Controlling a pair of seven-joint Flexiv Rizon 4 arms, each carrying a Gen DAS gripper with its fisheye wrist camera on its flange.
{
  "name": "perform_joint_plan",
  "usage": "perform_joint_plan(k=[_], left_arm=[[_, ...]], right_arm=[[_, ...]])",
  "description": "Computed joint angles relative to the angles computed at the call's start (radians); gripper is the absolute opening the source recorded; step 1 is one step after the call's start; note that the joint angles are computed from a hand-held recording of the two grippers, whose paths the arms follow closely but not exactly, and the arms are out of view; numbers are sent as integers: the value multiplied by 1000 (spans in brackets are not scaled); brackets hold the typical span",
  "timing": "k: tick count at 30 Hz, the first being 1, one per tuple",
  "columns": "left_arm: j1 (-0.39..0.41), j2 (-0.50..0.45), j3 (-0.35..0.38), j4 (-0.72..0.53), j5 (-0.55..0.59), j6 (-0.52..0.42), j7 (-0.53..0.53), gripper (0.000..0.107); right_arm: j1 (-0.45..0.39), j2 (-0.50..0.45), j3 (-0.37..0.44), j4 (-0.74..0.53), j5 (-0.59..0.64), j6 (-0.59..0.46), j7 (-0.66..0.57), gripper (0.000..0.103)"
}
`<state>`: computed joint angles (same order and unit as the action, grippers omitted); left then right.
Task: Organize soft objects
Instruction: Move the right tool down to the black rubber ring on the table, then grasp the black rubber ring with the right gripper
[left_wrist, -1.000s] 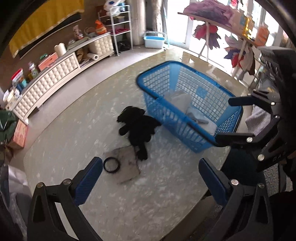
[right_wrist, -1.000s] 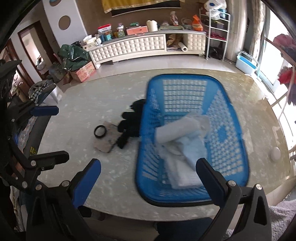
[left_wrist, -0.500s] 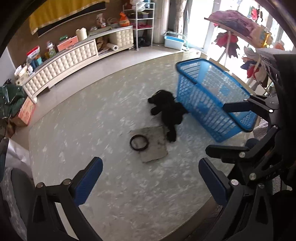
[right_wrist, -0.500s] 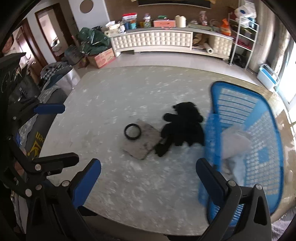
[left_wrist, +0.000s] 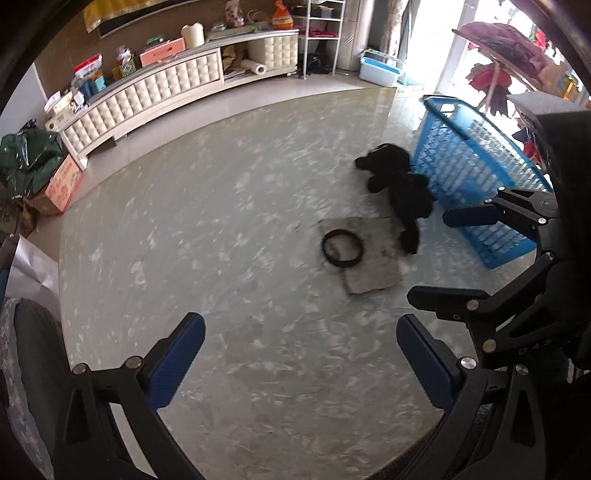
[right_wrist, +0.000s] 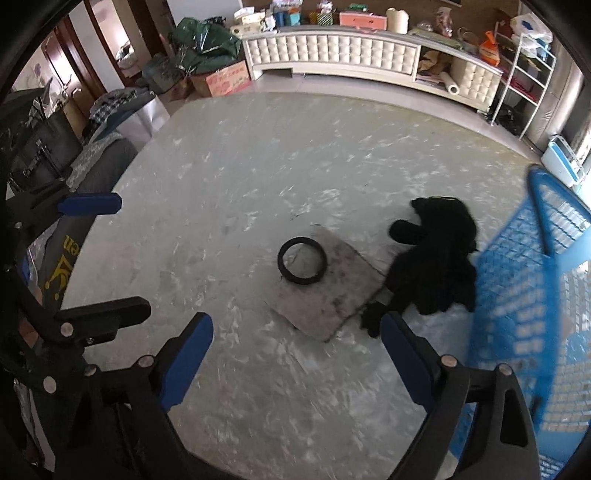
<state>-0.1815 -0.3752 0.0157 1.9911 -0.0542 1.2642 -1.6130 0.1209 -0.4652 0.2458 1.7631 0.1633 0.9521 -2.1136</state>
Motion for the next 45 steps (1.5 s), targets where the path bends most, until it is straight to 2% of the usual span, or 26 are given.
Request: perform_joint_plan(k=[5, 7, 13, 16, 19, 24, 32, 34, 37, 45], left_arm=[[43, -38, -19, 11, -37, 25, 44, 103], [77, -53, -49, 25, -77, 56, 87, 103], [84, -105, -37, 1, -109, 72, 112, 103], [95, -127, -46, -11, -128, 73, 125, 103], [108, -142, -63, -19, -152, 76, 142, 103], [115, -154, -77, -17, -178, 88, 161, 103], [118, -143, -80, 4, -195, 96, 179, 103], [127, -135, -95, 14, -204, 108, 193, 103], [126, -123, -99, 24, -211, 121, 202, 103], [105, -96, -92, 27, -203, 127, 204, 103]], right_arm=[[35, -62, -10, -33, -32, -1, 32, 87], [45, -89, -13, -50, -50, -3, 48, 86], [48, -155, -13, -116, -79, -34, 92, 73], [47, -184, -13, -144, -85, -47, 115, 70], [55, -199, -18, -153, -102, -49, 129, 62], [64, -202, -19, -129, -131, -8, 132, 55], [53, -184, -4, -98, -142, 17, 126, 23], [53, -177, -3, -87, -143, 27, 120, 17], [41, -170, 5, -82, -132, 24, 107, 13], [-4, -108, 23, -60, -81, 7, 56, 13]])
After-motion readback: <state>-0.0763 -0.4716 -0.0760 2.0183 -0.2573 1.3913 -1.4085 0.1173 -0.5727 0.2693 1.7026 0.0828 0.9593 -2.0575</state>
